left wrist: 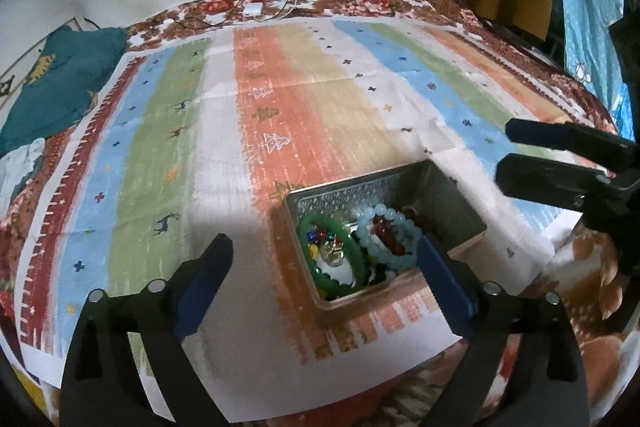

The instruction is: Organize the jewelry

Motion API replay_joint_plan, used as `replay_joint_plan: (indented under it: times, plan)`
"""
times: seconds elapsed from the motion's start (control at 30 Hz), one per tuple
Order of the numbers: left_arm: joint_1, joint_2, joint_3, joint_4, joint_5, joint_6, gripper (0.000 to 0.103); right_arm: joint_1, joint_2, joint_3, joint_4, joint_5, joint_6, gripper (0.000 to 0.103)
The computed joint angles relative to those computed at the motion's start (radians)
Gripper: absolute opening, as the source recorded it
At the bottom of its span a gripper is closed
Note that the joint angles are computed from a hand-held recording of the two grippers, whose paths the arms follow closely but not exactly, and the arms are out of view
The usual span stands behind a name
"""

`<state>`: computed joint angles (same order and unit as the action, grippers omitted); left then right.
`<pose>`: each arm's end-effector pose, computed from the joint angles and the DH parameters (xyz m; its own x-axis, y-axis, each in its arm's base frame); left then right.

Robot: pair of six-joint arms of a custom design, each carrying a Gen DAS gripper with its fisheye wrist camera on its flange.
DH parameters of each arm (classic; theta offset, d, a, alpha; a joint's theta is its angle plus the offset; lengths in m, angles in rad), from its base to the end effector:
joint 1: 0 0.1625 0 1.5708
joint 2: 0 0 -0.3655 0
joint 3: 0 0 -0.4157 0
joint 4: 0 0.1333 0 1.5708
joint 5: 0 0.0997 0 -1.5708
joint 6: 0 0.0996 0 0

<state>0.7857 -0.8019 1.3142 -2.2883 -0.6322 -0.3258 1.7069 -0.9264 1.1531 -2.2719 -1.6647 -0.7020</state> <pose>-0.3621 -0.6646 0.1841 -0.7276 0.0640 -0.6830 0.4847 0.7525 -0.4458 0.2257 -0.7348 0.3186 -0.6797 -0.6399 0.3587 -0.7329 0.6131 -0.2949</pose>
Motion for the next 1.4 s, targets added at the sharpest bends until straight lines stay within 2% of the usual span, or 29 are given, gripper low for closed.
replay_joint_plan:
  times: [0.27, 0.53, 0.83, 1.0, 1.4]
  plan:
    - [-0.025, -0.012, 0.049, -0.048, 0.032, 0.033, 0.097, -0.009, -0.057, 0.083, -0.051, 0.001, -0.015, 0.097]
    - [-0.049, -0.009, 0.085, -0.147, 0.106, 0.056, 0.097, -0.019, -0.104, 0.144, -0.097, 0.008, -0.018, 0.098]
    - [-0.07, 0.0, 0.11, -0.251, 0.114, 0.131, 0.097, -0.014, -0.129, 0.191, -0.134, 0.021, -0.073, 0.098]
    - [-0.073, -0.001, 0.118, -0.26, 0.108, 0.13, 0.097, -0.02, -0.148, 0.211, -0.154, 0.046, -0.063, 0.098]
    - [-0.076, -0.011, 0.127, -0.26, 0.118, 0.085, 0.097, -0.018, -0.155, 0.224, -0.166, 0.042, -0.057, 0.098]
